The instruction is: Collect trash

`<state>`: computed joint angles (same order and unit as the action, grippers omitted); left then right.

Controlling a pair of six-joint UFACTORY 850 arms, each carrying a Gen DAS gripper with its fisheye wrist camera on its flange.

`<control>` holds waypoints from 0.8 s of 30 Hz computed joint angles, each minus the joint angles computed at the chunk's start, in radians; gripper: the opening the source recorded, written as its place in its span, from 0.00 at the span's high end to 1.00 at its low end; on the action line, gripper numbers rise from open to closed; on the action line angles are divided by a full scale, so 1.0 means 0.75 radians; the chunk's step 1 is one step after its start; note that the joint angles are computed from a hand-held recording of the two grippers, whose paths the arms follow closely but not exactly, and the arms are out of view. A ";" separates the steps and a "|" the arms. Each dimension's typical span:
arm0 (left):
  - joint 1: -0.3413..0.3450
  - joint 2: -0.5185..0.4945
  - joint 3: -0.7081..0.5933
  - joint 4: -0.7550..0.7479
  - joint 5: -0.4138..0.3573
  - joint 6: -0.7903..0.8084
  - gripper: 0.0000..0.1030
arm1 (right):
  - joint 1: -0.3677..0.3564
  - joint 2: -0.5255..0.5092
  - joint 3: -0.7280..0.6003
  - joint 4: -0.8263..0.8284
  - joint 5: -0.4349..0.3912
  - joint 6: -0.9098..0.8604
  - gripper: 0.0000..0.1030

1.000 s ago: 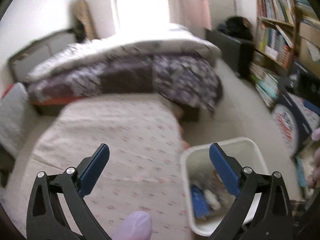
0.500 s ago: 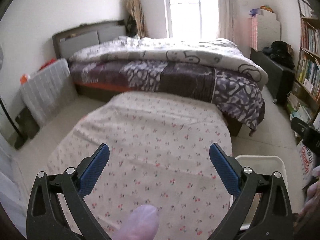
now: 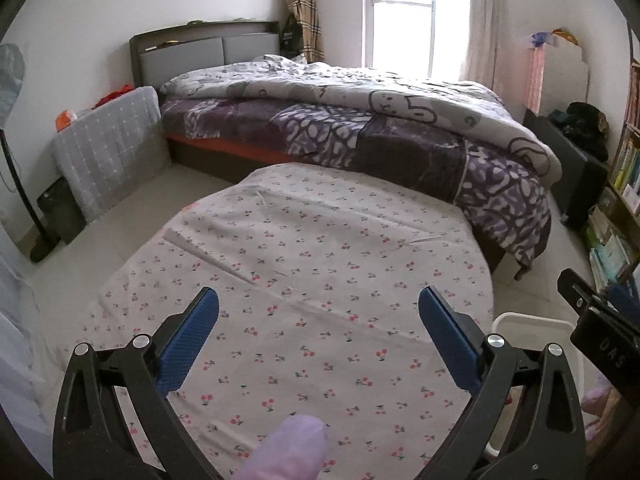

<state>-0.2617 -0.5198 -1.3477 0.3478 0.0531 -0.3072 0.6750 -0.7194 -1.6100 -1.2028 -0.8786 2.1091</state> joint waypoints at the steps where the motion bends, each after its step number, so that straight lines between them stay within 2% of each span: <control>1: 0.002 -0.003 -0.001 -0.084 0.003 0.084 0.07 | -0.002 -0.014 -0.020 0.012 0.006 -0.021 0.07; 4: 0.010 -0.006 -0.002 -0.178 0.014 0.173 0.07 | -0.005 -0.037 -0.052 0.026 0.019 -0.054 0.07; 8: 0.018 -0.012 -0.011 -0.197 0.015 0.174 0.07 | 0.001 -0.066 -0.093 0.023 0.005 -0.084 0.07; 12: 0.021 -0.013 -0.009 -0.508 0.030 0.480 0.07 | 0.001 -0.082 -0.114 0.027 0.004 -0.105 0.07; 17: 0.023 -0.006 -0.001 -0.482 0.039 0.456 0.07 | 0.000 -0.090 -0.128 0.026 0.028 -0.111 0.07; 21: 0.030 -0.001 0.006 -0.371 0.050 0.343 0.07 | 0.005 -0.095 -0.135 0.012 0.023 -0.109 0.06; 24: 0.030 -0.002 0.005 -0.406 0.047 0.379 0.07 | 0.009 -0.093 -0.133 -0.001 0.012 -0.101 0.06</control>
<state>-0.2393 -0.5211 -1.3439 0.0436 0.0886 -0.0230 0.6815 -0.7895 -1.7101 -1.2034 -0.8698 2.0331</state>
